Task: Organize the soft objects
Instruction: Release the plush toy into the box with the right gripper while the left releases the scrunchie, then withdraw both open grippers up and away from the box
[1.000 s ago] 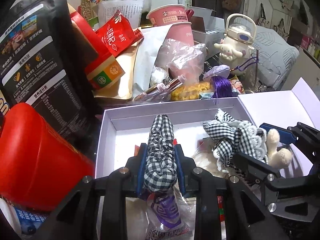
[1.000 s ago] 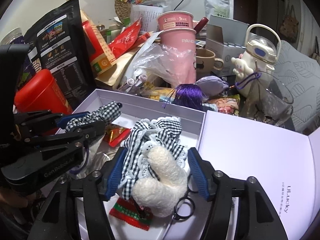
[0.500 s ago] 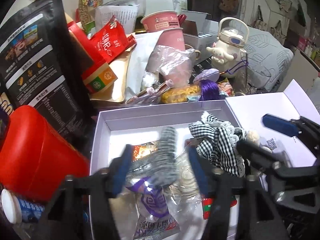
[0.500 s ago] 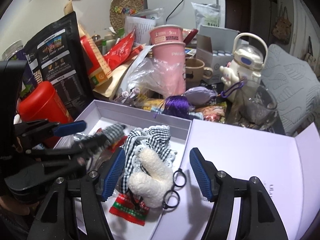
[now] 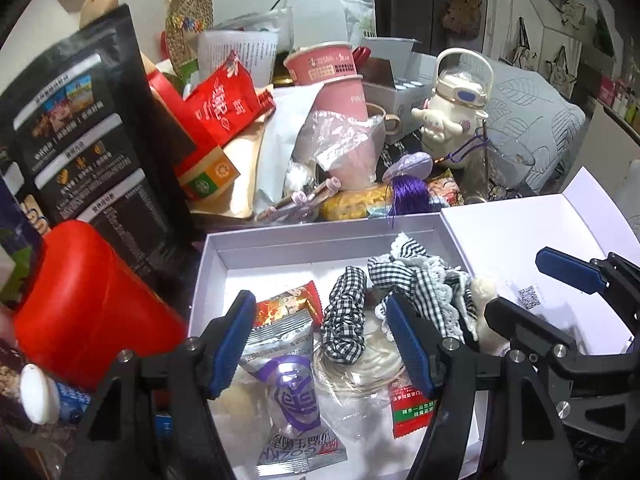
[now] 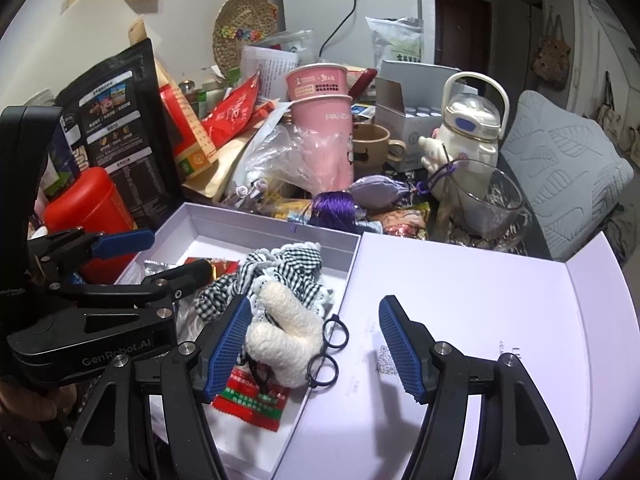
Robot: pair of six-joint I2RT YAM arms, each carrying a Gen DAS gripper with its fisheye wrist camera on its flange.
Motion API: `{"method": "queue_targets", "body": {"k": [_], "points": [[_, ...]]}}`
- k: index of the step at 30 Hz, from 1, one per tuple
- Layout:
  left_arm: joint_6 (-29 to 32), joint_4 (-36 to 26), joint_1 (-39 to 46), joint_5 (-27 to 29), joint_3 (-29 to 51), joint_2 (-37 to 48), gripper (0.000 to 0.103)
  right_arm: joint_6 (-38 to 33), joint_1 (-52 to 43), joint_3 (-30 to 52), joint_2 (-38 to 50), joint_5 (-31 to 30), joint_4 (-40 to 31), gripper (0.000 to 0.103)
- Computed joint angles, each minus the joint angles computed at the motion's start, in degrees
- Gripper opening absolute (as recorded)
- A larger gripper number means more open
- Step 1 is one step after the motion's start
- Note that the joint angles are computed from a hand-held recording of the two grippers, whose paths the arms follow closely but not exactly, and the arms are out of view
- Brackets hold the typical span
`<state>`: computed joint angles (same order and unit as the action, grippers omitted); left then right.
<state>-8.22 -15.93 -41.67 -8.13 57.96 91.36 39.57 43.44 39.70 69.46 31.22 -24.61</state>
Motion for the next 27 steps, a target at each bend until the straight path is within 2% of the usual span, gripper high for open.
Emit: {"method": "queue_targets", "body": {"k": [5, 10, 18, 21, 27], "points": [[-0.68, -1.52, -0.46, -2.0, -0.18, -2.97, 0.067, 1.03, 1.91, 0.6, -2.28, 2.14, -2.57, 0.067], [-1.49, -4.62, -0.32, -1.22, 0.13, -7.2, 0.067, 2.99, 4.6, 3.04, -4.67, 5.25, -7.55, 0.067], [-2.46, -10.87, -3.05, -5.35, 0.1, -17.43, 0.067, 9.92, 15.59, 11.24, -6.42, 16.07, -21.29, 0.067], [-2.34, -13.19, -4.57, -6.92, -0.04, -22.2, 0.067, 15.34, 20.83, 15.2, -5.52, 20.7, -28.23, 0.067], [-2.58, -17.94, -8.02, -10.08, -0.64, -31.04, 0.067, 33.58, 32.65, 23.93, -1.48, 29.06, -46.34, 0.07]]}}
